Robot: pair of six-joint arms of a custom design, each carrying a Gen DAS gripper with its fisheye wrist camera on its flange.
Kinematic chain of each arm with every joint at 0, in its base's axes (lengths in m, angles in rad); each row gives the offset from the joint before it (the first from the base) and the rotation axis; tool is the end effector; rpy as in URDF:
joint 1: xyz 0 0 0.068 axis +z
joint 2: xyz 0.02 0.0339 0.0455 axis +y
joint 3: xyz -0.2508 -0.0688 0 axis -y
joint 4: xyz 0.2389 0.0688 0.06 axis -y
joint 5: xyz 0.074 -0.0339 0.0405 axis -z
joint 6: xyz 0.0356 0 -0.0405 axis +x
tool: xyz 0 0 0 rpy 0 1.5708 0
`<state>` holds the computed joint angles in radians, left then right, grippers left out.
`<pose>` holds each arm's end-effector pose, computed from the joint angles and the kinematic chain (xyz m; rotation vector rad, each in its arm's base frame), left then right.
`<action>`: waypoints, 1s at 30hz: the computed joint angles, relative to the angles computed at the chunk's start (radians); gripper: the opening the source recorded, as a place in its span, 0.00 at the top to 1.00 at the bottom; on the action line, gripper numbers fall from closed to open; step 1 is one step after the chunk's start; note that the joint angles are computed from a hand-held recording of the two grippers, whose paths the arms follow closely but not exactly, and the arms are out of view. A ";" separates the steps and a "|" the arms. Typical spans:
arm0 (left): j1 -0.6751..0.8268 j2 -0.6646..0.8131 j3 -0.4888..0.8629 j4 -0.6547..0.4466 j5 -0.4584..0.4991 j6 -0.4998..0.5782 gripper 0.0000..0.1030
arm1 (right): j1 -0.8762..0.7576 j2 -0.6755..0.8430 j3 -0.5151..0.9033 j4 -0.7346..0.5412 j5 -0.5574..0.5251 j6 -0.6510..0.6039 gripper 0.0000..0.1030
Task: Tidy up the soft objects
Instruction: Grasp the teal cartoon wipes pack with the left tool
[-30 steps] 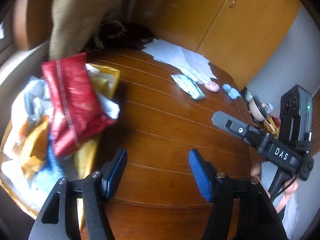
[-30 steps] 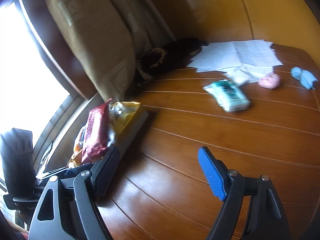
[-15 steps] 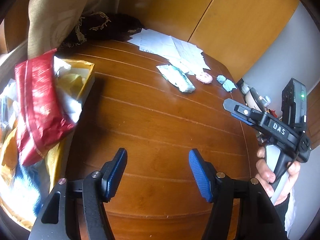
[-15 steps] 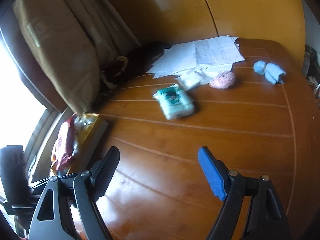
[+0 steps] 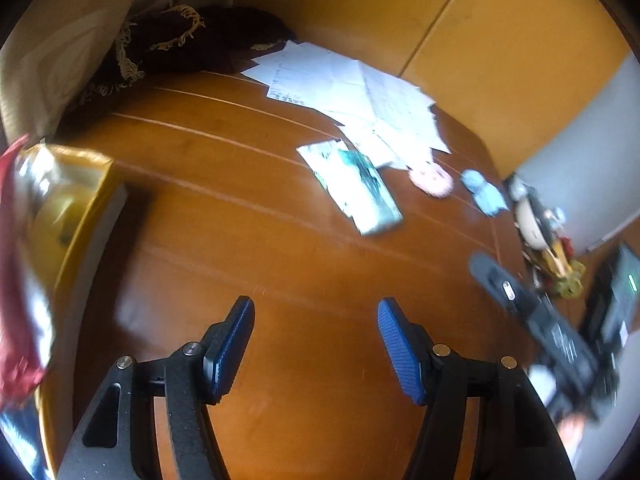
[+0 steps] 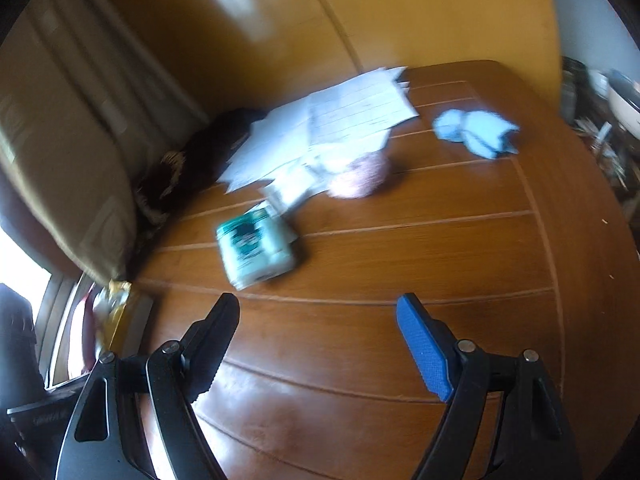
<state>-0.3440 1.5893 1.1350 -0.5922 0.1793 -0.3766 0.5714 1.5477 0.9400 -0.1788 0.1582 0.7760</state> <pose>0.2993 -0.1140 0.2189 0.0209 2.6739 -0.4777 0.2736 0.1693 0.1998 0.3225 2.3734 0.4694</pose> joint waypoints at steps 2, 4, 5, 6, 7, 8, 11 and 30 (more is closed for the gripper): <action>-0.030 0.081 0.086 -0.004 -0.050 -0.034 0.35 | -0.016 -0.015 -0.013 -0.001 0.001 0.004 0.22; -0.056 0.157 0.170 -0.012 -0.082 -0.058 0.35 | -0.017 -0.037 -0.025 -0.017 0.055 0.026 0.22; -0.074 0.202 0.222 -0.021 -0.098 -0.067 0.35 | -0.022 -0.046 -0.027 -0.029 0.064 0.034 0.22; -0.086 0.240 0.265 -0.024 -0.117 -0.069 0.35 | -0.034 -0.057 -0.035 -0.031 0.059 0.040 0.22; -0.106 0.285 0.316 -0.032 -0.158 -0.070 0.35 | -0.046 -0.068 -0.049 -0.023 0.053 0.052 0.22; -0.122 0.337 0.378 -0.054 -0.199 -0.076 0.35 | -0.058 -0.080 -0.065 -0.014 0.049 0.069 0.22; -0.148 0.490 0.572 -0.141 -0.271 -0.110 0.35 | -0.099 -0.092 -0.091 -0.002 -0.012 0.097 0.22; -0.248 0.699 0.848 -0.265 -0.500 -0.059 0.35 | -0.109 -0.126 -0.113 0.008 -0.063 0.105 0.22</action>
